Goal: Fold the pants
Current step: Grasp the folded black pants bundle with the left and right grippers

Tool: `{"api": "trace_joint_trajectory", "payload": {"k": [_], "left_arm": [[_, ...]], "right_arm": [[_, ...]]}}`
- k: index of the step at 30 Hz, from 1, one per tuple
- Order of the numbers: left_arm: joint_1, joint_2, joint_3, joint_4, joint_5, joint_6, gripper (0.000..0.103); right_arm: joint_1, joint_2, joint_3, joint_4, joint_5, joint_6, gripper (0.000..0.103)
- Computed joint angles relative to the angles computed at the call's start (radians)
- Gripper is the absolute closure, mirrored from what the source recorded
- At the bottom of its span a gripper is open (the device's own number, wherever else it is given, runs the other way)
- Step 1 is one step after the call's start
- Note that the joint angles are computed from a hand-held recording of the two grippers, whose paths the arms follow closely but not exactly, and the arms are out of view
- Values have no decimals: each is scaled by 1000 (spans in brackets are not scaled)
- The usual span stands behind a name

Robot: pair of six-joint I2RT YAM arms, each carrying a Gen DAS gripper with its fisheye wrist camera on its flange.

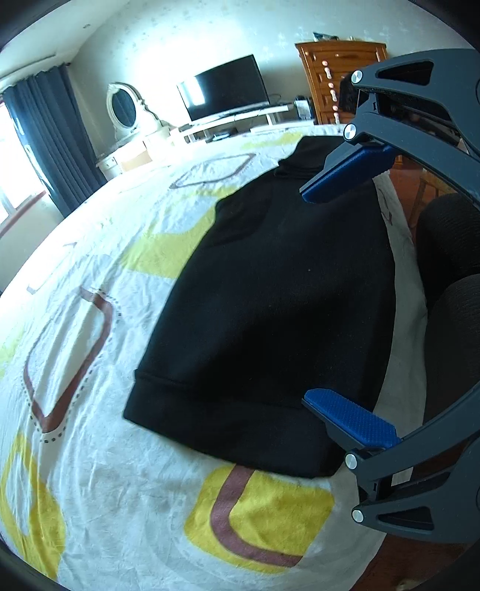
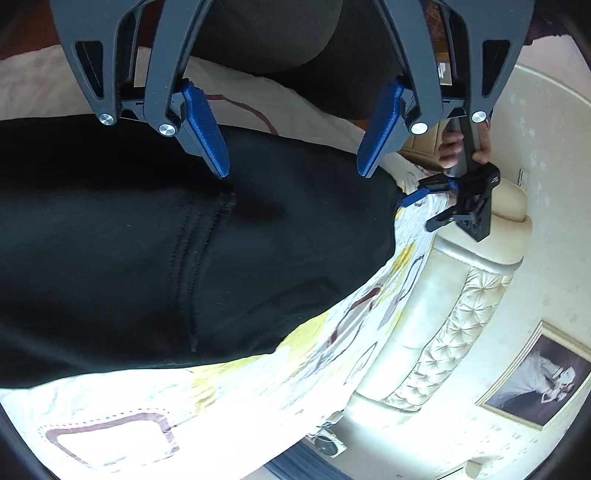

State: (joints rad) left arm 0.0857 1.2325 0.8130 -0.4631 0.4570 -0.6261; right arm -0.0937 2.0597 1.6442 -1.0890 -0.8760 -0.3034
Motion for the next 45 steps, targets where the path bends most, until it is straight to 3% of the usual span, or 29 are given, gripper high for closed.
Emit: {"api": "trace_joint_trajectory", "payload": {"k": [3, 5, 8, 10, 14, 19, 25, 29, 35, 36, 39, 40, 44, 45], "left_arm": [[126, -72, -34, -11, 66, 67, 3], [223, -74, -62, 12, 160, 91, 3], [319, -10, -98, 73, 283, 107, 3], [346, 68, -95, 93, 315, 130, 3], [342, 199, -51, 128, 301, 164, 3], [274, 296, 54, 72, 256, 276, 3], [261, 364, 48, 155, 404, 268, 3], [299, 383, 0, 295, 572, 166, 3], [269, 402, 18, 247, 541, 249, 3], [257, 400, 29, 211, 526, 293, 3], [222, 356, -14, 254, 455, 316, 3], [213, 361, 8, 205, 441, 352, 3], [228, 363, 8, 231, 455, 247, 3], [231, 363, 12, 225, 458, 243, 8]], "right_arm": [[-18, 24, -5, 14, -31, 67, 32], [-23, 33, -9, 22, -48, 82, 32], [-3, 26, -15, 35, -28, 85, 32], [5, 20, -20, 30, -17, 82, 32], [13, 13, -24, 34, -8, 86, 32], [20, 4, -43, 51, -9, 104, 30], [16, 1, -56, 61, -12, 102, 28], [11, 6, -59, 64, -19, 105, 27], [2, 11, -55, 56, -25, 101, 26], [1, 11, -55, 56, -26, 101, 26], [-1, 8, -56, 53, -28, 102, 25], [-1, 7, -57, 53, -30, 103, 24], [-2, 1, -62, 55, -28, 106, 24], [-2, 0, -63, 56, -28, 106, 24]]}}
